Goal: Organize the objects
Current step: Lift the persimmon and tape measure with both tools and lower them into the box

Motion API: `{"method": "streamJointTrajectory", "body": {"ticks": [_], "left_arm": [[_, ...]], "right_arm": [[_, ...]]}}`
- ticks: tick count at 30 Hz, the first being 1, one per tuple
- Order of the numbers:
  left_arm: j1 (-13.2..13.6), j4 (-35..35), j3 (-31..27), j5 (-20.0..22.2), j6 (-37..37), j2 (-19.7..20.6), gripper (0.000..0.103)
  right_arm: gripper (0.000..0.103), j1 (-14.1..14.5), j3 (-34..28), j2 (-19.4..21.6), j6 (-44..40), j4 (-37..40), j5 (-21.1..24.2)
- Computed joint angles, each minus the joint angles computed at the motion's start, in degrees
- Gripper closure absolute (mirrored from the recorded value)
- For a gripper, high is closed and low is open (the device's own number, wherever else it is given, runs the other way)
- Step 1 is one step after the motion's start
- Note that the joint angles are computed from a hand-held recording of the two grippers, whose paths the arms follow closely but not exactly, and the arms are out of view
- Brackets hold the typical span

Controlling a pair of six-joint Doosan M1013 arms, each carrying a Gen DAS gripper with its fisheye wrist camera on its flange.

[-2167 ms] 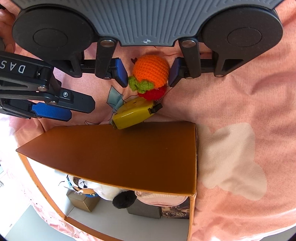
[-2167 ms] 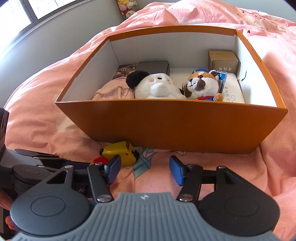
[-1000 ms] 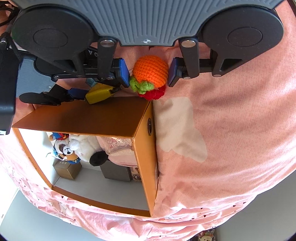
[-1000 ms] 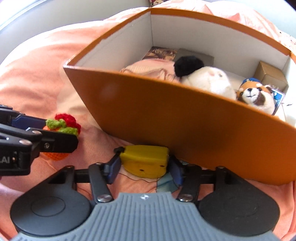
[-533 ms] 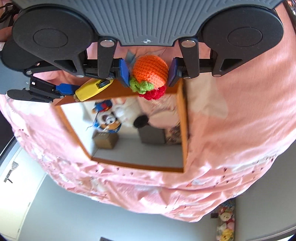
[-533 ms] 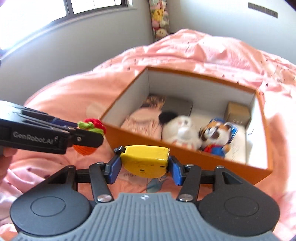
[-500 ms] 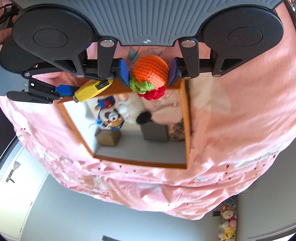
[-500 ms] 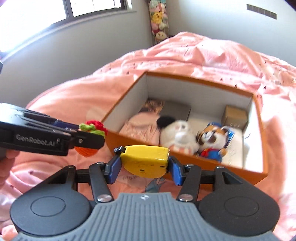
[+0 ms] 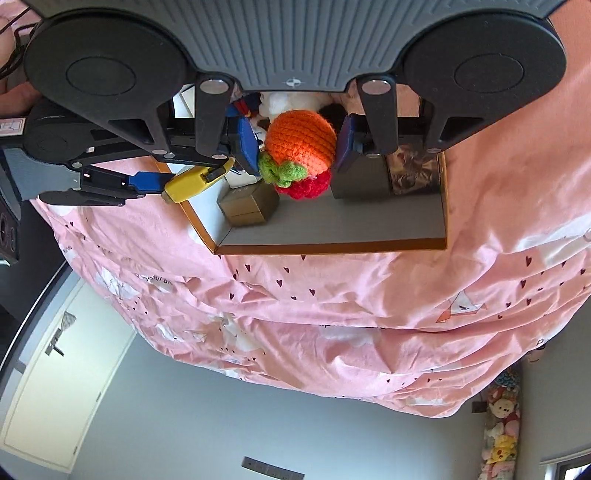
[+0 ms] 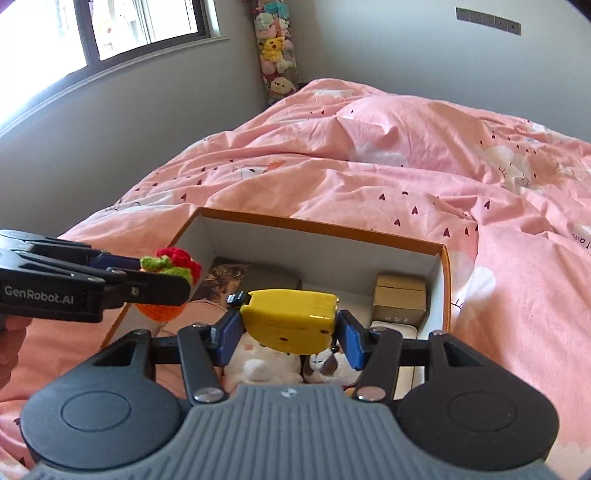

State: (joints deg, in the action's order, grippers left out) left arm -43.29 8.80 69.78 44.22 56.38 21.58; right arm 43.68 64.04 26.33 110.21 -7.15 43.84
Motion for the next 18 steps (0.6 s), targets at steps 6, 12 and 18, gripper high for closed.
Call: {"method": "streamJointTrajectory", "body": {"ticks": [6,12,18], "left_arm": [[2.0,-6.3,-6.5,6.1,12.9,5.6,0.053],[3.9,-11.7,-11.5,9.6,15.4,9.9,0.053],[4.8,-14.5,-15.5,12.6,17.4,12.9,0.053]], "right_arm": [[0.046,-2.7,-6.4,5.3,-7.9,7.3,6.5],[0.045,-3.4,-12.0,9.9,-15.1,8.3,11.2],[0.045,-4.0,-15.7,13.0,-19.5,10.4,14.0]]}}
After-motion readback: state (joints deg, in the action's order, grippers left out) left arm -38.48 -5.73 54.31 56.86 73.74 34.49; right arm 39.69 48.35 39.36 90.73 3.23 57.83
